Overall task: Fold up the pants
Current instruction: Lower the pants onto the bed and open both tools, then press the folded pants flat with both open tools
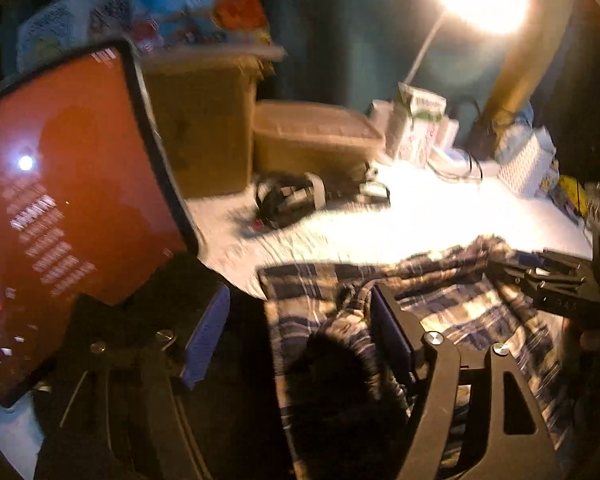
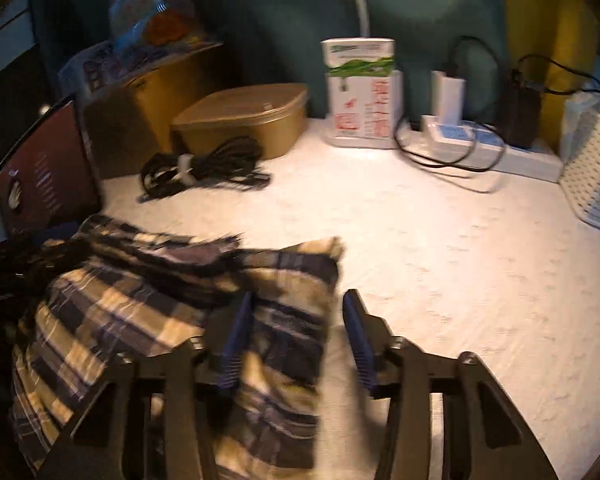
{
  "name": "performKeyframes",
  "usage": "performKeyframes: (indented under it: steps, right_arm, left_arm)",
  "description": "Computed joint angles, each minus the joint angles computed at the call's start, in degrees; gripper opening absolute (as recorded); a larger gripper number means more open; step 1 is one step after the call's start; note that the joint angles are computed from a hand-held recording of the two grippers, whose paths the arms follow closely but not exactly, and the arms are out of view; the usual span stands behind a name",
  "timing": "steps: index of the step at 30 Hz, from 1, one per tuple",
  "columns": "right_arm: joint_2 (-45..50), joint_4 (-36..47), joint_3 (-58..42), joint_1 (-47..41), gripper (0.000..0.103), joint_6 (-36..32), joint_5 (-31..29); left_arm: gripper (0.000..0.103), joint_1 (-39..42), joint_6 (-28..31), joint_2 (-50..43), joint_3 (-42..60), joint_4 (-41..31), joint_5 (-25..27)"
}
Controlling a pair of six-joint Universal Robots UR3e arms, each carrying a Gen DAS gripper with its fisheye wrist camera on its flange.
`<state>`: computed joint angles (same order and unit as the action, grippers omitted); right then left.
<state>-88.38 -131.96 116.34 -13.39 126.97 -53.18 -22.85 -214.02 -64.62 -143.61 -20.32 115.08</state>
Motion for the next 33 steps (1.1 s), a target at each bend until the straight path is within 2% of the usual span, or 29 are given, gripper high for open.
performKeyframes:
  steps: [1, 3, 6, 9, 11, 15, 17, 19, 22, 25, 28, 33]
  right_arm:
    - [0.1, -0.1, -0.3, -0.4, 0.049, 0.4, 0.1]
    - [-1.4, -1.8, 0.6, -1.4, 0.049, 1.0, 0.1]
    - [-3.4, -1.3, 1.0, -3.6, 0.049, 1.5, 0.9]
    - [-7.3, 4.4, 1.2, -6.9, 0.049, -2.3, 3.6]
    - [-10.7, 9.6, 1.8, -9.1, 0.049, -6.4, 5.0]
    - [-17.3, 20.3, 3.1, -12.4, 0.049, -15.2, 6.2]
    - [-20.2, 24.7, 4.2, -13.5, 0.049, -19.2, 6.0]
    - [-22.7, 28.6, 5.5, -14.5, 0.049, -22.6, 5.6]
    - [-25.7, 33.3, 7.3, -15.5, 0.049, -27.3, 4.5]
    - [-25.6, 31.6, 9.2, -14.4, 0.049, -27.2, 2.6]
    - [-21.5, 26.0, 9.8, -12.0, 0.049, -23.3, 0.4]
    - [-18.4, 22.8, 9.0, -11.4, 0.049, -20.4, -0.1]
  left_arm:
    - [0.073, -1.6, -1.2, -0.2, 1.0, -1.2, 2.4]
    - [0.073, -7.2, -6.7, -2.8, 5.5, -8.1, 12.8]
    - [0.073, -9.7, -10.9, -0.4, 8.0, -15.0, 15.9]
    - [0.073, -17.4, -12.1, -4.1, 12.2, -13.6, 19.1]
    - [0.073, -21.2, -10.0, -8.1, 14.9, -9.8, 18.3]
    - [0.073, -23.9, -4.5, -18.1, 18.9, -2.4, 13.0]
    - [0.073, -22.8, -3.2, -20.8, 19.6, -1.6, 9.5]
    - [0.073, -20.1, -4.1, -22.2, 20.0, -4.5, 6.1]
    - [0.073, -16.6, -5.7, -21.7, 17.5, -5.6, 4.3]
    - [0.073, -15.5, -3.9, -20.7, 15.6, -4.6, 4.0]
    - [0.074, -15.7, -1.3, -22.8, 16.3, -5.1, 5.6]
    - [0.074, -15.1, -2.1, -20.9, 15.9, -5.2, 4.5]
